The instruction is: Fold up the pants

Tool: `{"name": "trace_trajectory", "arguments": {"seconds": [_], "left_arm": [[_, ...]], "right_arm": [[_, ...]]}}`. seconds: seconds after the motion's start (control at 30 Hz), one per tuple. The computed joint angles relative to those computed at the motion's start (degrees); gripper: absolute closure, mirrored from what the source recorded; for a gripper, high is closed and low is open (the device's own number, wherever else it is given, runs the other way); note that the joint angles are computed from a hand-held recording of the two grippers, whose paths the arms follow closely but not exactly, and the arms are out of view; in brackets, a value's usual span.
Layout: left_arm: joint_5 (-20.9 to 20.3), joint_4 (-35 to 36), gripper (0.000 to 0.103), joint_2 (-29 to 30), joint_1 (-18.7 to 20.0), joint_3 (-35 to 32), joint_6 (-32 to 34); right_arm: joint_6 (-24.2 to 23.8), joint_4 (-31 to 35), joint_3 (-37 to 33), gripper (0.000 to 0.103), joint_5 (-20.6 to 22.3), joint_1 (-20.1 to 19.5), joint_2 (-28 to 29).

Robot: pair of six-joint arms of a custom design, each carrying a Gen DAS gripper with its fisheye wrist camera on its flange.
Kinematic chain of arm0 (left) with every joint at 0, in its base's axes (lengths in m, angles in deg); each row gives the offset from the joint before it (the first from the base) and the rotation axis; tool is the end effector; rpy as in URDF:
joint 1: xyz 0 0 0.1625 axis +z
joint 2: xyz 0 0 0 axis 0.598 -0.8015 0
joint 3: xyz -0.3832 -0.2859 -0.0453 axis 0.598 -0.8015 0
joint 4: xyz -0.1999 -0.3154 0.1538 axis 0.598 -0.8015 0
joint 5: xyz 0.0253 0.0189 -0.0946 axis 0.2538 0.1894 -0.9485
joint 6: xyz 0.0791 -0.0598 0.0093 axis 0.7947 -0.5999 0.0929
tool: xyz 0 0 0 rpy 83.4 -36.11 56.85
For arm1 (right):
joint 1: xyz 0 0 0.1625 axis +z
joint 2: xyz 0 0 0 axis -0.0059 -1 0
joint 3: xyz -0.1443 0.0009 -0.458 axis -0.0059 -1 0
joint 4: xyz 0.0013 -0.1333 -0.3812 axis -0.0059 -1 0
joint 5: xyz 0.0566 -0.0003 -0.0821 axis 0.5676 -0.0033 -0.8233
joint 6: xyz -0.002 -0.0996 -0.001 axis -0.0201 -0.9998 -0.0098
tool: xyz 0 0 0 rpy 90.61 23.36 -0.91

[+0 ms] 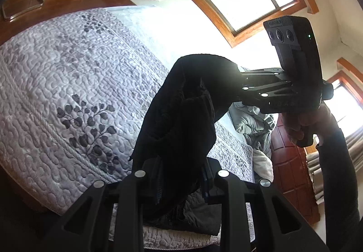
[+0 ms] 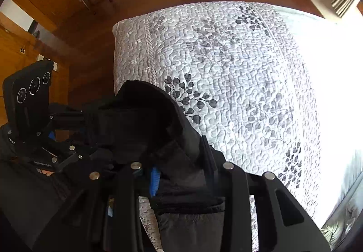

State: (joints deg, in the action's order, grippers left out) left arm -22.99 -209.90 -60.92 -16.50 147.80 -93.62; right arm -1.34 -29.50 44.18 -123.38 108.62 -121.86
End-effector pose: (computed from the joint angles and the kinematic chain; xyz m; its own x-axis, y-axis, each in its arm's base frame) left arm -0.4503 -0.3892 0.1814 -0.9815 -0.1846 0.0514 -0.1547 0.6054 -0.7807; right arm 0.3126 -0.6917 0.3333 -0.1266 -0.9919 0.0040 -0.7989 0.1044 0.5923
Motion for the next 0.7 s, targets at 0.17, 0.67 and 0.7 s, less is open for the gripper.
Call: {"name": "trace_trajectory", "arguments": {"seconds": [0.17, 0.67, 0.7], "left_arm": [[-1.41, 2.51, 0.077, 3.48, -0.68, -6.27, 4.89], [-6.66, 10.14, 0.077, 13.25, -1.79, -20.81, 13.47], [-7.09, 10.51, 0.077, 13.97, -1.84, -21.74, 14.1]], "right_arm": [[-0.55, -1.24, -0.13, 0.075, 0.18, -1.03, -3.81], [-7.53, -7.38, 3.0, 0.083, 0.53, -6.47, -12.76], [-8.22, -7.92, 3.21, 0.083, 0.44, -6.88, -13.25]]}}
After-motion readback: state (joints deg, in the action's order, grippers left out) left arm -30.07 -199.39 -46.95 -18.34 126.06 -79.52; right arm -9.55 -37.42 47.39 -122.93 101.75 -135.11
